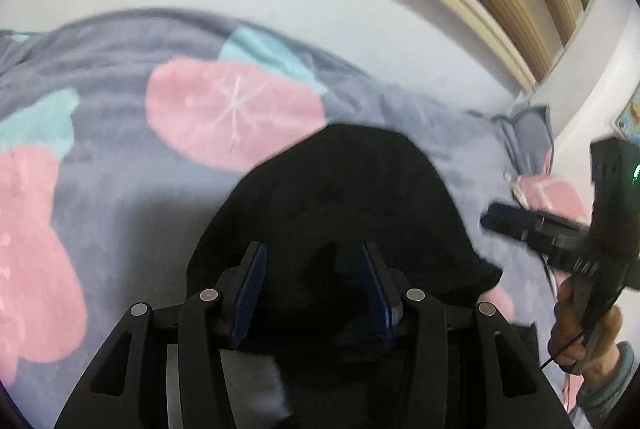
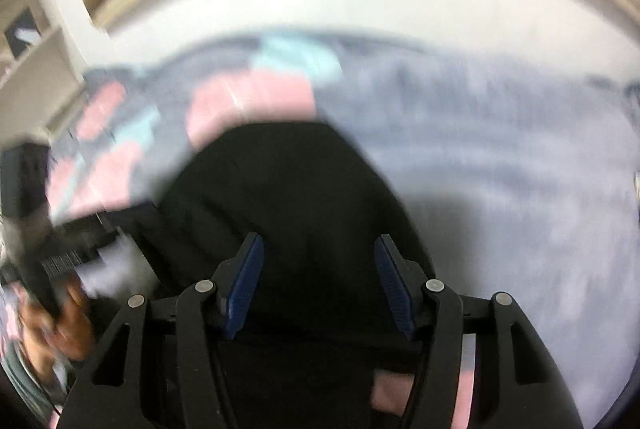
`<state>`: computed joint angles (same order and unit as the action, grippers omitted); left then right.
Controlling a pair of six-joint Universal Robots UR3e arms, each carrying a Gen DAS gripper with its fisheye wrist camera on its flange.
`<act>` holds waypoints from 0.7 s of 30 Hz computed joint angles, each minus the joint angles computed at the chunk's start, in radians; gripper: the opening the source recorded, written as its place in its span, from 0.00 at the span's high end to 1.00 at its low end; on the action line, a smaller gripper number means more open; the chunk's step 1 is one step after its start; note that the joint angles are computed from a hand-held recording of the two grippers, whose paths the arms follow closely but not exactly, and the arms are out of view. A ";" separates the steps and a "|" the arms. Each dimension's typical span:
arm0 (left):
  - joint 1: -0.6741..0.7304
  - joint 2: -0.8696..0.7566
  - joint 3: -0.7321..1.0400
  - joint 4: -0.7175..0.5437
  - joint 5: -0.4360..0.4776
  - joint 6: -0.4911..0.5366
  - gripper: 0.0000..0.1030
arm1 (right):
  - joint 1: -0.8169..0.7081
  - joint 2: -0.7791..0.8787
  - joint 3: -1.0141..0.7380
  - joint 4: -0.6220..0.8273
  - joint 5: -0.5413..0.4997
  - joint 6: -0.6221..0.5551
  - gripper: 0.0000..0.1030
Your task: Fold large clothes
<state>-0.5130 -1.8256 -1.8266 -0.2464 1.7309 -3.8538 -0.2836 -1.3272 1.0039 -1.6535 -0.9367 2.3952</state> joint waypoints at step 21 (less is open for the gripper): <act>-0.014 0.031 -0.084 0.054 -0.017 -0.017 0.52 | 0.045 0.128 -0.102 0.062 -0.148 -0.076 0.40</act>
